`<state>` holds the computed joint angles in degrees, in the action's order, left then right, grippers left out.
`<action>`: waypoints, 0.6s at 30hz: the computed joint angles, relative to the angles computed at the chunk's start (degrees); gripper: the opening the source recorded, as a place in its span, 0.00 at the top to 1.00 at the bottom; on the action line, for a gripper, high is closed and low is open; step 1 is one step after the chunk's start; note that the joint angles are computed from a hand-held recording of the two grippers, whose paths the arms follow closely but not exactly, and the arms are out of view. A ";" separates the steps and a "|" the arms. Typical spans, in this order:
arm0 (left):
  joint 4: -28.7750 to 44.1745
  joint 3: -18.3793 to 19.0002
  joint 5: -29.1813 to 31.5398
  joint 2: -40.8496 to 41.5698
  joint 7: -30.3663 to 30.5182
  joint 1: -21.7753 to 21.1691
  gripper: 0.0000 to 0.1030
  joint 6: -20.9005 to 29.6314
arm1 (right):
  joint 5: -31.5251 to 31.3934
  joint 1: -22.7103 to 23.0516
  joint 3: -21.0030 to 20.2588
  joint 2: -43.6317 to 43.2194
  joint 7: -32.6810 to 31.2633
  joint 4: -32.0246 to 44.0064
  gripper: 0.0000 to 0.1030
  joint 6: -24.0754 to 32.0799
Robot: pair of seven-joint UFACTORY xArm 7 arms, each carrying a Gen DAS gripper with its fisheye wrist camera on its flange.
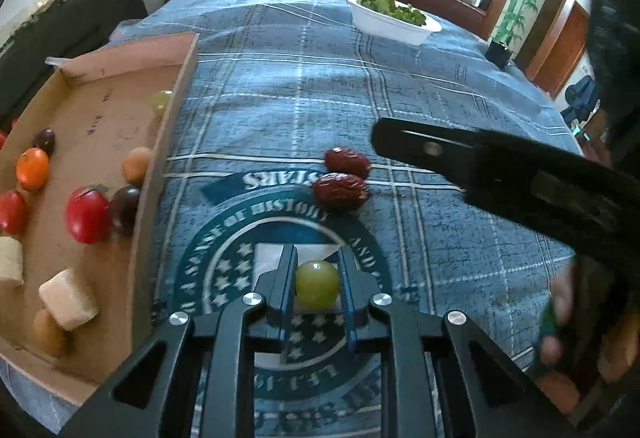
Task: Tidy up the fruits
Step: 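Grasp the green grape with the left gripper while the right gripper grasps a red date, then carry the green grape and red date over the tray with both grippers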
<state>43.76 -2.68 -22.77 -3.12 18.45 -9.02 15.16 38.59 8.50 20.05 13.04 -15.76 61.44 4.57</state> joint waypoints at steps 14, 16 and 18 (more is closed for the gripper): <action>-2.73 2.32 -4.90 -4.80 4.47 -0.49 0.82 3.06 | -22.29 7.51 -8.08 8.90 17.87 9.32 0.72 6.66; -3.01 2.15 -3.93 -5.32 3.72 -0.40 0.82 2.62 | -23.53 7.51 -8.05 8.13 19.01 8.18 0.72 5.59; -3.38 2.17 -3.31 -6.15 3.28 -0.54 0.82 2.39 | -23.02 6.29 -6.61 6.71 19.01 6.17 0.73 3.64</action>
<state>40.38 -0.51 -26.08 -9.27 21.72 -9.56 17.55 15.57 14.79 13.44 19.75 3.26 67.61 8.21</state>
